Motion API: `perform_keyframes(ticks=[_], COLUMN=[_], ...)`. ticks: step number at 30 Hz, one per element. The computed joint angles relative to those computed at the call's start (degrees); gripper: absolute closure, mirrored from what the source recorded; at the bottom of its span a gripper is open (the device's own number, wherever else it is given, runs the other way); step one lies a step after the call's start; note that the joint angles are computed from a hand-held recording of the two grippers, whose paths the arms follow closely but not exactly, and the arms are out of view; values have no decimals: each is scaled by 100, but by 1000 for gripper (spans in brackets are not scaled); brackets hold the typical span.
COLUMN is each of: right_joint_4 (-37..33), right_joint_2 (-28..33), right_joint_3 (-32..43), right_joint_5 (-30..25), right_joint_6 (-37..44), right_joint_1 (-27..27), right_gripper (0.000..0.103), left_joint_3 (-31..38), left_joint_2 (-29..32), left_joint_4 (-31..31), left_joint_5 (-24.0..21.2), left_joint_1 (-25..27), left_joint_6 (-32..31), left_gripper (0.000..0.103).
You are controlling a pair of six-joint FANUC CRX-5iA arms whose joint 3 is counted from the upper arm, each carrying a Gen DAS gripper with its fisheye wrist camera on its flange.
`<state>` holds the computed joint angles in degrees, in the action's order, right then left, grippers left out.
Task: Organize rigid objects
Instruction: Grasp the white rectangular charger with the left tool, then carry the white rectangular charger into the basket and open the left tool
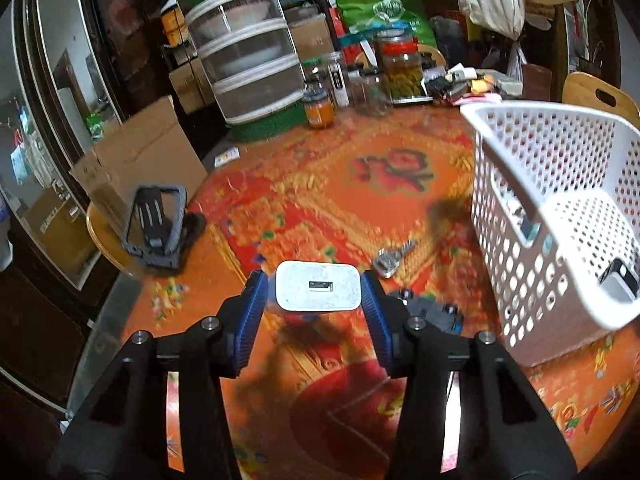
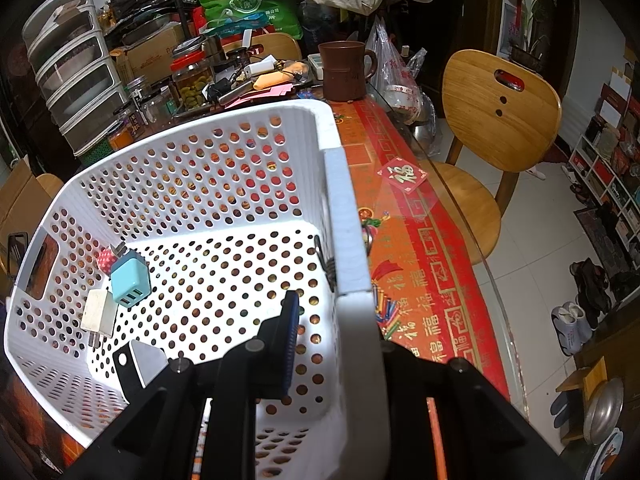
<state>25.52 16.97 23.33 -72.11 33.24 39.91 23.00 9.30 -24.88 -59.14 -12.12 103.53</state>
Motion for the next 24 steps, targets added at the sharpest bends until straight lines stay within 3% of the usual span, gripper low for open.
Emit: perform_keyframes(ticks=[24], right_joint_4=[4], right_joint_2=[3], right_joint_3=[3], right_joint_5=[0], right_joint_6=[-4], right_joint_1=[3], right_gripper=[83], left_joint_3=[1879], left_joint_2=[719], left_joint_4=[-190], left_joint_5=[-492], left_joint_1=[-735], left_joint_6=[-407], left_gripper=[60])
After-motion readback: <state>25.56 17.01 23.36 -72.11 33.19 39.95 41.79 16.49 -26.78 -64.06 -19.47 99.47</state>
